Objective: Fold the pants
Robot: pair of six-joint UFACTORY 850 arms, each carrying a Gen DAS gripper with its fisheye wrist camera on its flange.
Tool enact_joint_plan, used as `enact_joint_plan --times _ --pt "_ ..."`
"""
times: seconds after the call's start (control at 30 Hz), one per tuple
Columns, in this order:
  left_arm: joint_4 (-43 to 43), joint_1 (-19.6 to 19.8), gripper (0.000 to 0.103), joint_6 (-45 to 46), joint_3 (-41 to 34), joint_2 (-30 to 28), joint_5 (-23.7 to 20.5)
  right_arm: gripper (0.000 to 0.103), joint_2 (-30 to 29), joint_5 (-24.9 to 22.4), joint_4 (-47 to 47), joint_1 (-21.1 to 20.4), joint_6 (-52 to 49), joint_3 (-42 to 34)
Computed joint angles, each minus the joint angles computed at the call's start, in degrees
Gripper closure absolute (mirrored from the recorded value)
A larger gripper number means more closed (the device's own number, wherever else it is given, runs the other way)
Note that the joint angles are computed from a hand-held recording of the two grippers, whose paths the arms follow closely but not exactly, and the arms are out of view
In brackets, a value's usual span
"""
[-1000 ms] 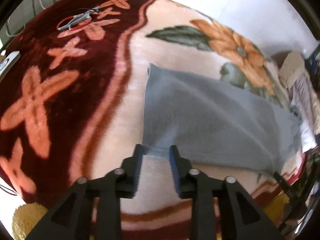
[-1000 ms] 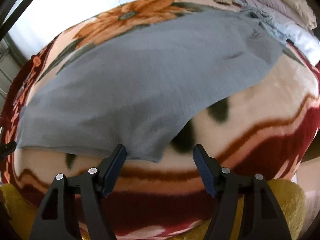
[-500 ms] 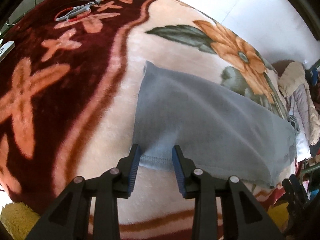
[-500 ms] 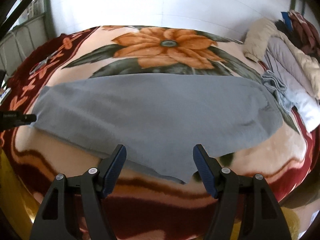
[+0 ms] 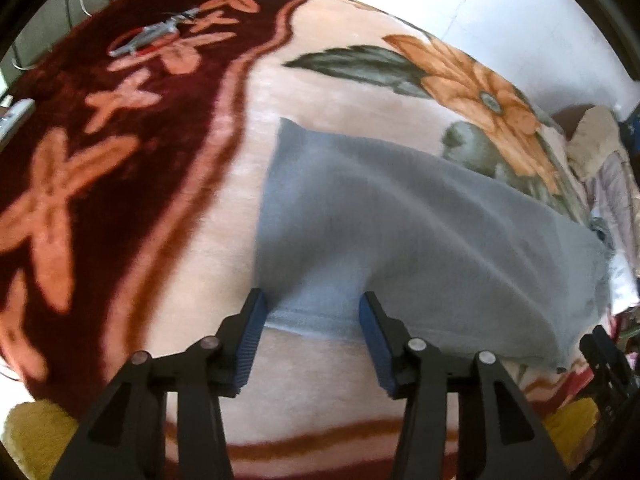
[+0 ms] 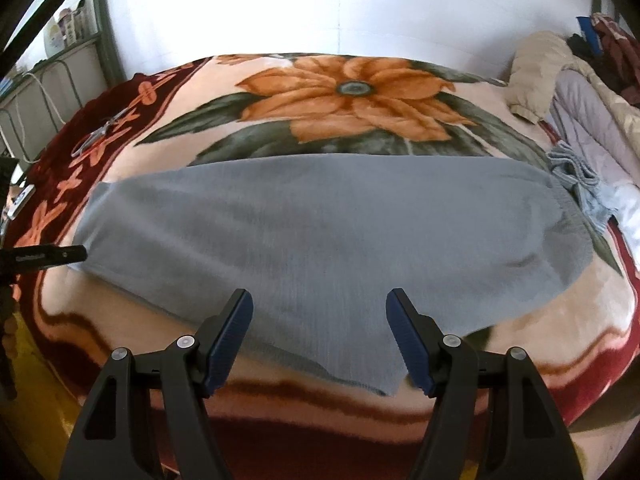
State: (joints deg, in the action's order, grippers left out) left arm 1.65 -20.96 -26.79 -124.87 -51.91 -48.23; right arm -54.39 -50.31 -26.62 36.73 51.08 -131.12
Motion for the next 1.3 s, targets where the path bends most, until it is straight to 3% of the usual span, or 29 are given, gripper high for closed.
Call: enact_joint_plan --times 0.07,0.23,0.43,0.6,0.67,0.7,0.73,0.9,1.1,1.3 --pt "1.7 0.1 0.051 -2.2 0.6 0.2 -0.8 0.032 -1.2 -0.6 1.1 -0.3 -2.2 -1.6" --pt "-8.9 2.3 0.049 -2.1 4.5 1.8 4.2 0.032 -4.0 -1.9 5.2 -1.3 -6.8 -5.0" --pt "-5.0 1.0 0.049 -2.4 2.1 0.4 2.9 0.032 -3.7 0.2 9.0 -1.9 -5.7 -2.5" --pt "-2.9 0.6 0.050 -3.3 2.0 0.2 3.0 0.029 -5.4 -0.6 10.3 -2.1 -5.7 -3.8" --pt "-3.4 0.5 0.063 -2.2 2.5 0.5 4.0 0.023 -5.7 -0.5 11.2 -2.2 -6.4 -4.1" --pt "-5.7 0.8 0.080 -0.5 2.7 0.6 4.7 0.022 -6.2 -0.9 12.1 -2.3 -6.7 -4.8" --pt "-8.9 1.1 0.088 1.5 2.8 0.5 4.9 0.020 -6.5 -1.2 12.4 -2.4 -6.8 -5.4" --pt "-13.9 2.0 0.097 3.9 4.9 1.7 7.8 0.021 -7.7 -3.6 16.1 -2.9 -8.1 -8.8" --pt "-17.0 2.1 0.097 8.1 8.5 6.0 12.4 0.025 3.2 7.1 13.5 -3.2 -1.3 6.9" --pt "-17.2 0.4 0.097 12.8 2.6 5.2 11.2 0.025 9.1 9.5 5.6 -2.8 5.5 14.7"
